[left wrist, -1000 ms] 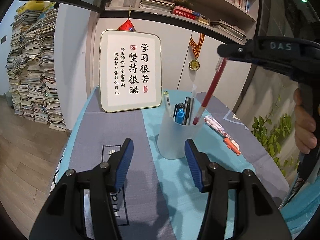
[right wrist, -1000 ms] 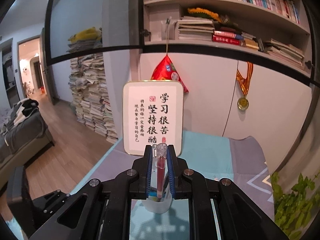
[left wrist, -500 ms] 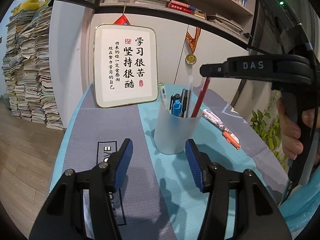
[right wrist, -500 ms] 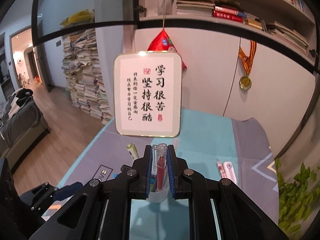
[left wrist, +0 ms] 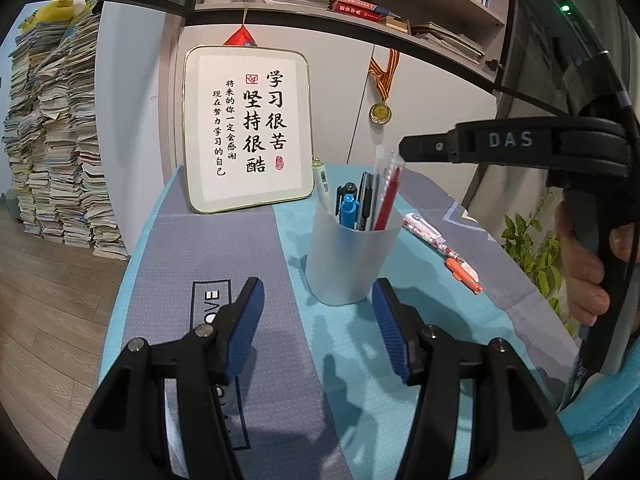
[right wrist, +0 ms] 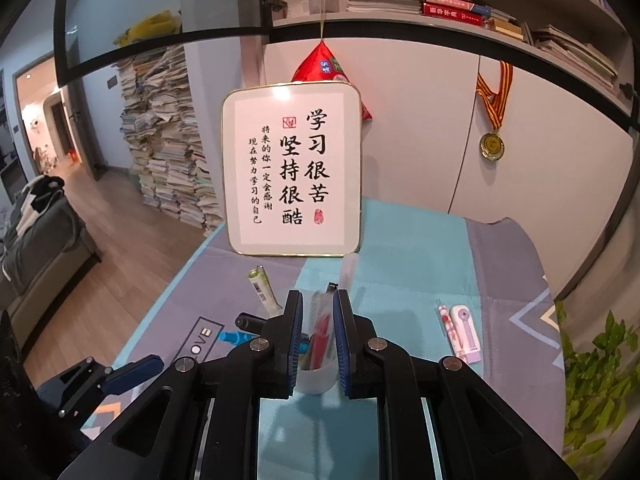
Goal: Organize stationery
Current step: 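Lower the red pen into the clear cup and open the right gripper, then grasp the pink patterned pen with the right gripper while the left reaches toward the orange cap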
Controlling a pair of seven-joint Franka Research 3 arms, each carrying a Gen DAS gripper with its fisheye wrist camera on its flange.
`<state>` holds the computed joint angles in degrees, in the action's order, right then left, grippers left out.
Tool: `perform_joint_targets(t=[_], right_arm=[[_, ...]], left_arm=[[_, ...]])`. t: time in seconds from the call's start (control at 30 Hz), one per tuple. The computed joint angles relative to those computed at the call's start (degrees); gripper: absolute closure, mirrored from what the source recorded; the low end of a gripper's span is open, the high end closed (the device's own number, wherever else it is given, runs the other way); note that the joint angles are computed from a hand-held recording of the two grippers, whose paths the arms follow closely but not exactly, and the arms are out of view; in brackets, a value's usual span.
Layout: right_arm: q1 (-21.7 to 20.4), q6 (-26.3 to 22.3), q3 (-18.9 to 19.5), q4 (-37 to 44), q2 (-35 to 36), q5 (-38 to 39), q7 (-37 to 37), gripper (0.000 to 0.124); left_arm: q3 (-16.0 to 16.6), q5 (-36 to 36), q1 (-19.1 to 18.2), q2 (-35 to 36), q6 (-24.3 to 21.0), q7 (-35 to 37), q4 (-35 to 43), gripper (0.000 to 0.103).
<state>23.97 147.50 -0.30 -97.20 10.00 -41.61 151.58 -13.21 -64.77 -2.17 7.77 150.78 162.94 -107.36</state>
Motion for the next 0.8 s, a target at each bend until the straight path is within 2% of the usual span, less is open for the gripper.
perform_joint_targets(t=[0.2,0.37,0.67,0.8], right_arm=[[-0.49,0.09,0.3,-4.25,-3.86,-3.6,3.98,0.108],[-2.7,-1.54,1.94,-9.12,-7.71,-5.04,6.28,0.108],[-8.96,-3.71,4.4,-20.92,-14.47,-0.35,8.93,0.108],[-10.95,-2.11,5.09,-25.05,-16.31,2.19,7.33,0.108]], left_arm=[[-0.16,-0.02,-0.44,-0.72,0.34,0.62,-0.93,0.048],[-0.11,0.16,-1.28,-1.62,0.56,1.07,-1.94,0.048],[-0.23,1.51,-3.81,-3.14,0.52,1.99,-3.64,0.049],[-0.58,4.36,-5.21,-3.08,0.51,0.1,-3.78,0.05]])
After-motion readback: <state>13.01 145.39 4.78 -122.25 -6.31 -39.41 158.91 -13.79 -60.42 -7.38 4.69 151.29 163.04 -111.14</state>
